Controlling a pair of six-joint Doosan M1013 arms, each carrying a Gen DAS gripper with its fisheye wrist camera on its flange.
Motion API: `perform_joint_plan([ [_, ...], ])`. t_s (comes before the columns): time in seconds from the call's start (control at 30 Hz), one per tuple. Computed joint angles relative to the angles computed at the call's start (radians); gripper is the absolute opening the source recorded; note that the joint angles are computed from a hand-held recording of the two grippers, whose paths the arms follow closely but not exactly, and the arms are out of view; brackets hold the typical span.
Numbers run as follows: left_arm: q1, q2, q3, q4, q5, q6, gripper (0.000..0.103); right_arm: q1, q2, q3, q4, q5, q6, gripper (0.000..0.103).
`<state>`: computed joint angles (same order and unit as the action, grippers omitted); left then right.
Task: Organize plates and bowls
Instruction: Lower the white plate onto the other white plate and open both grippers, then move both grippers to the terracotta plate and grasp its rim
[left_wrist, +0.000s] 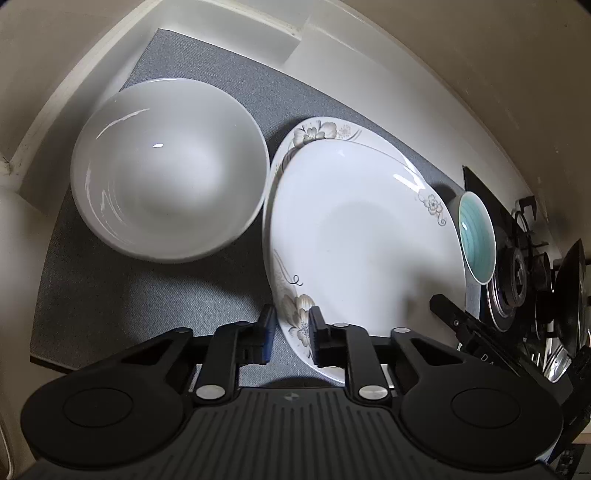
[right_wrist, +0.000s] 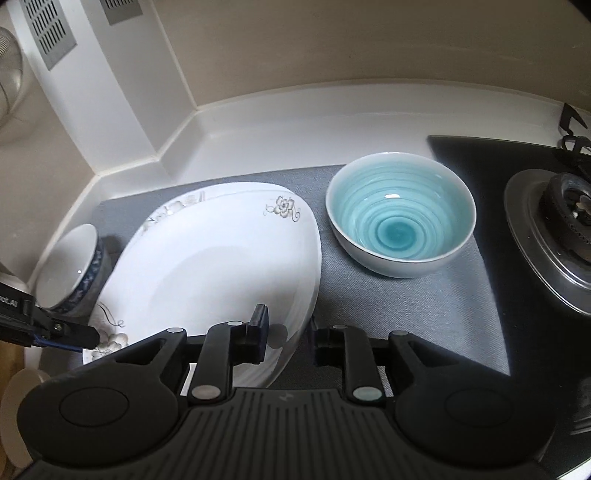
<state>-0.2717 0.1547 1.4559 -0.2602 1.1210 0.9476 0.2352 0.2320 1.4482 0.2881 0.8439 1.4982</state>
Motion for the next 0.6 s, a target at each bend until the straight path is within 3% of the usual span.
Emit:
perform_joint_plan([
  [0.17, -0.004, 0.014, -0.006, 0.010, 0.008, -0.010, 0.017, 0.020, 0.022, -0.018, -0.057, -0.007, 0.079, 0.026],
  [0.37, 0.002, 0.020, 0.000, 0.001, -0.011, -0.018, 0.017, 0.004, 0.030, -0.015, 0.009, 0.001, 0.078, 0.027],
  [0.6, -0.008, 0.001, 0.019, 0.023, -0.060, 0.035, 0.019, -0.034, 0.018, -0.024, 0.102, 0.110, 0.069, 0.032],
])
